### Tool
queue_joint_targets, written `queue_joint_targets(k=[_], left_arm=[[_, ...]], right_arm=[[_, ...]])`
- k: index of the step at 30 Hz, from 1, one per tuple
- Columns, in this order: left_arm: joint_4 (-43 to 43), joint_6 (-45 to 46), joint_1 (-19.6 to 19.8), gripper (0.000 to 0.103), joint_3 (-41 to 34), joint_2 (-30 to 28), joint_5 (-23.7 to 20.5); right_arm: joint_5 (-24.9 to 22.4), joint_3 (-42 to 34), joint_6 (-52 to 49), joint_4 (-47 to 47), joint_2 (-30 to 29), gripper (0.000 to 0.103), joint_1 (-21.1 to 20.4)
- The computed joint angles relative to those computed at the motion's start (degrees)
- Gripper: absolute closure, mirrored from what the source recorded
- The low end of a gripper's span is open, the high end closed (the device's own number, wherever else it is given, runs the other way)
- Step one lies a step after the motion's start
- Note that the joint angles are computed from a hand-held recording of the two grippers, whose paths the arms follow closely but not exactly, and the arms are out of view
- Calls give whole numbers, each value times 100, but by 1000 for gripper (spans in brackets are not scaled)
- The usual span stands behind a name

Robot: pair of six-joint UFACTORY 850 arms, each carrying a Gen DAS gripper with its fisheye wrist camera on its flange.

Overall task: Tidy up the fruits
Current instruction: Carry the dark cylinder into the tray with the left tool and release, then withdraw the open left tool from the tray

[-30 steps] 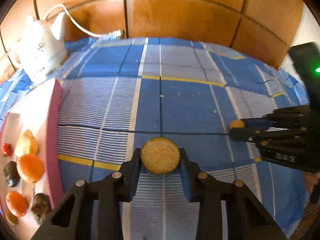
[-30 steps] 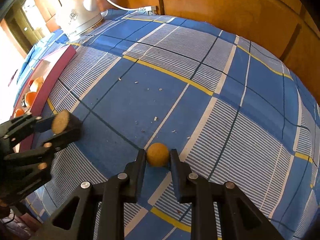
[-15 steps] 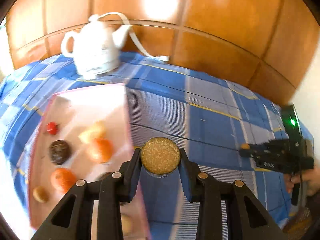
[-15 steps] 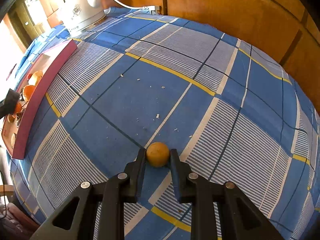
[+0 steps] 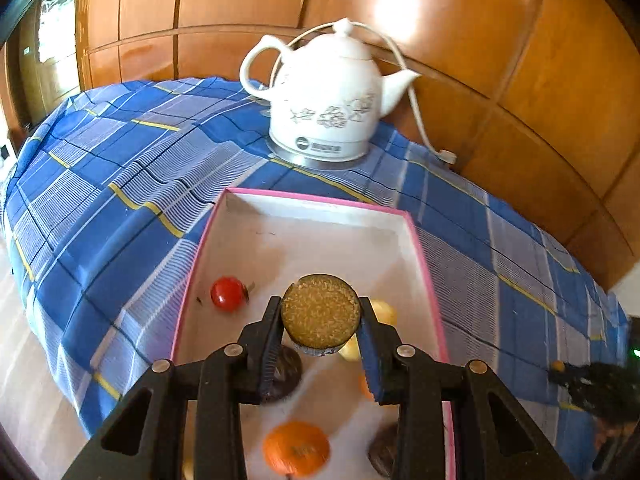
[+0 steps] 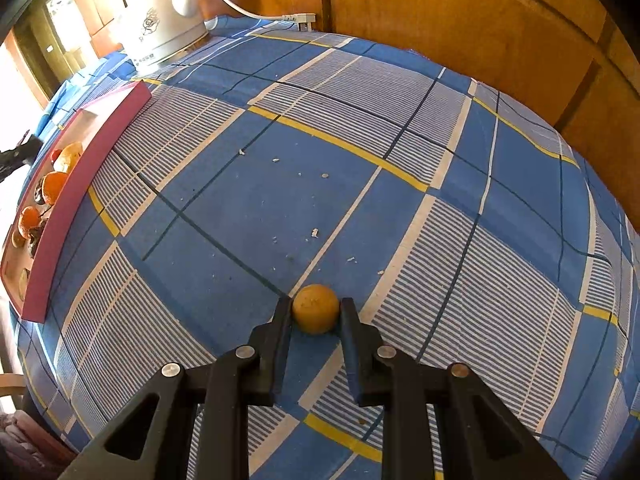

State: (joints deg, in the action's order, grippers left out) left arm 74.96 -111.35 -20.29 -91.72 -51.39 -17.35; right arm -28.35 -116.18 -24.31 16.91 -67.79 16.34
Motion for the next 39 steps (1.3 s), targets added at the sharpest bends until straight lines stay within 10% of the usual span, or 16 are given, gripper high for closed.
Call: queue_joint_targets(k=[14,25,39], left_arm=[[-2044,2244,166,58,-1002,-773,-216],[-205,183,-269,43,-147,-124,-1058],[1224,-1626,-964,0,973,646,-2102]], right_arm=[[-6,-34,-8,-10,-18,79,-2],[-9,-57,31,-87,-27,79,4],[10,-61,25,-127,-31,79,13]])
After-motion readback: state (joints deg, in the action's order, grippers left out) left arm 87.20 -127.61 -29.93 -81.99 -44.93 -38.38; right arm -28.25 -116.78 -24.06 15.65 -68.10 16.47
